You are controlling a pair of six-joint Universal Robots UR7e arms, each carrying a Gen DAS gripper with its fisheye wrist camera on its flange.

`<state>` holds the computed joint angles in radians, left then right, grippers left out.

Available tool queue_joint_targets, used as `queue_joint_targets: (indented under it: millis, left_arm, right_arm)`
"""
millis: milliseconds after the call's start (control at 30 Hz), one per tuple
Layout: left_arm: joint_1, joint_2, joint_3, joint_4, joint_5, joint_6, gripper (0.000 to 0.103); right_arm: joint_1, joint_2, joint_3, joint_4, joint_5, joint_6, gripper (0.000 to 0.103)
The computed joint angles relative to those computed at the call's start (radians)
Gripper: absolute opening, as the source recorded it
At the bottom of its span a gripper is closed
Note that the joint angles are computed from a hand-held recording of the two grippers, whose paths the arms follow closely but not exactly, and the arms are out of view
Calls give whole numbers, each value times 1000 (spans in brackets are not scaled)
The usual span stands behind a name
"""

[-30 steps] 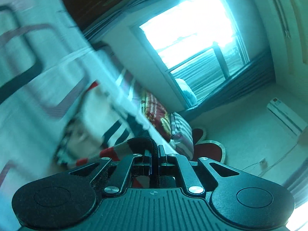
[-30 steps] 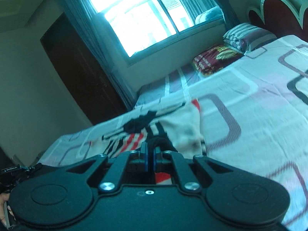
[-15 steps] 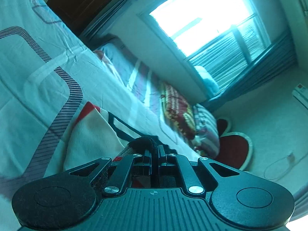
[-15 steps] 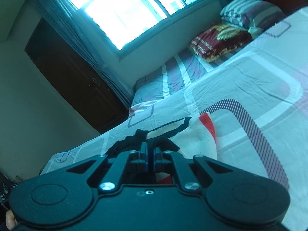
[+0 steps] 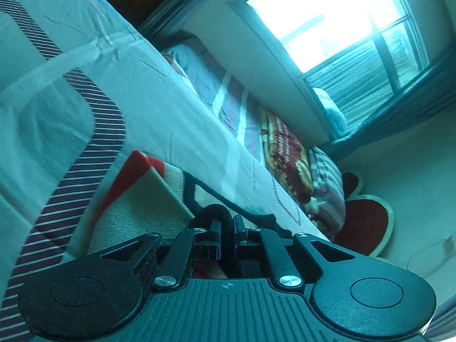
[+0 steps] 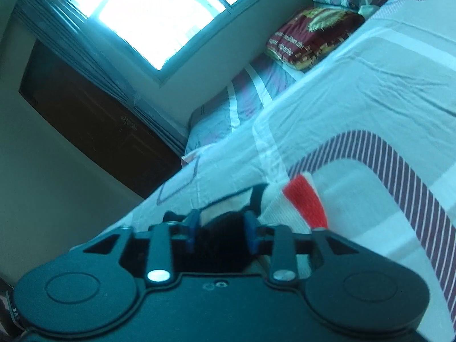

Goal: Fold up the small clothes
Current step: 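Lift the hem with both grippers and fold it toward the collar, then lay the hem down on the sweater and open both grippers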

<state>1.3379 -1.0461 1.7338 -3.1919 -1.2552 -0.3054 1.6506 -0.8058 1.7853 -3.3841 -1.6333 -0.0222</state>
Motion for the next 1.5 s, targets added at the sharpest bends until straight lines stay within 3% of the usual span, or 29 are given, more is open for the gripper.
queue_joint_targets:
  millis: [33, 67, 100, 167, 233, 400, 467, 567, 667, 700, 733, 767, 800, 1000, 1233, 1267, 1300, 1333, 1367, 1400, 1467, 1500]
  left_arm:
    - [2, 6, -4, -7, -3, -3, 17]
    - [4, 11, -4, -22, -9, -11, 37]
    - [2, 14, 1, -49, -10, -18, 52]
    - [-7, 16, 13, -110, -2, -3, 60]
    - [-16, 5, 12, -91, 15, 38, 60]
    - [-67, 2, -48, 126, 207, 297, 59]
    - [-78, 15, -76, 190, 241, 381, 59]
    - [-88, 48, -140, 314, 319, 450, 34]
    - [-84, 58, -167, 352, 316, 462, 31]
    - [-85, 59, -168, 347, 320, 475, 19]
    - [-88, 61, -162, 327, 326, 496, 10]
    - [-89, 61, -155, 301, 324, 509, 8]
    - [-95, 63, -144, 268, 342, 531, 7]
    - [-125, 93, -87, 25, 446, 672, 7]
    - [-135, 130, -99, -28, 530, 741, 7]
    - [-136, 126, -97, -22, 525, 750, 7]
    - [-137, 111, -92, 6, 510, 732, 8]
    - [-139, 90, -82, 27, 492, 711, 12]
    - [-143, 73, -69, 20, 475, 706, 32]
    - [-154, 76, -62, -28, 477, 730, 63]
    - [-180, 85, -39, -147, 427, 859, 82]
    - [-192, 90, -39, -146, 394, 897, 82]
  right_arm:
    - [3, 6, -3, -25, -12, -5, 60]
    - [2, 9, -2, -48, -9, -7, 67]
    - [-1, 8, -4, -52, -2, -10, 67]
    - [-1, -3, 4, -52, -6, -20, 65]
    - [-1, -16, 4, -29, -2, -53, 62]
    - [20, -22, -19, 50, -52, -182, 55]
    - [34, -7, -45, 84, -89, -250, 53]
    - [62, 27, -101, 157, -175, -345, 44]
    - [86, 63, -148, 215, -250, -436, 42]
    - [95, 75, -162, 234, -276, -463, 42]
    - [102, 87, -167, 222, -295, -496, 38]
    - [108, 95, -165, 200, -299, -533, 18]
    - [112, 103, -165, 182, -308, -556, 6]
    - [103, 96, -114, -6, -283, -588, 5]
    - [99, 138, -160, 22, -388, -615, 7]
    - [107, 137, -166, 38, -404, -627, 8]
    - [118, 133, -168, 41, -417, -640, 21]
    - [127, 124, -157, 24, -410, -665, 30]
    - [132, 102, -121, -1, -362, -693, 34]
    - [131, 76, -91, 13, -296, -712, 34]
    - [137, 53, -70, 95, -204, -752, 30]
    - [145, 66, -81, 123, -195, -769, 30]
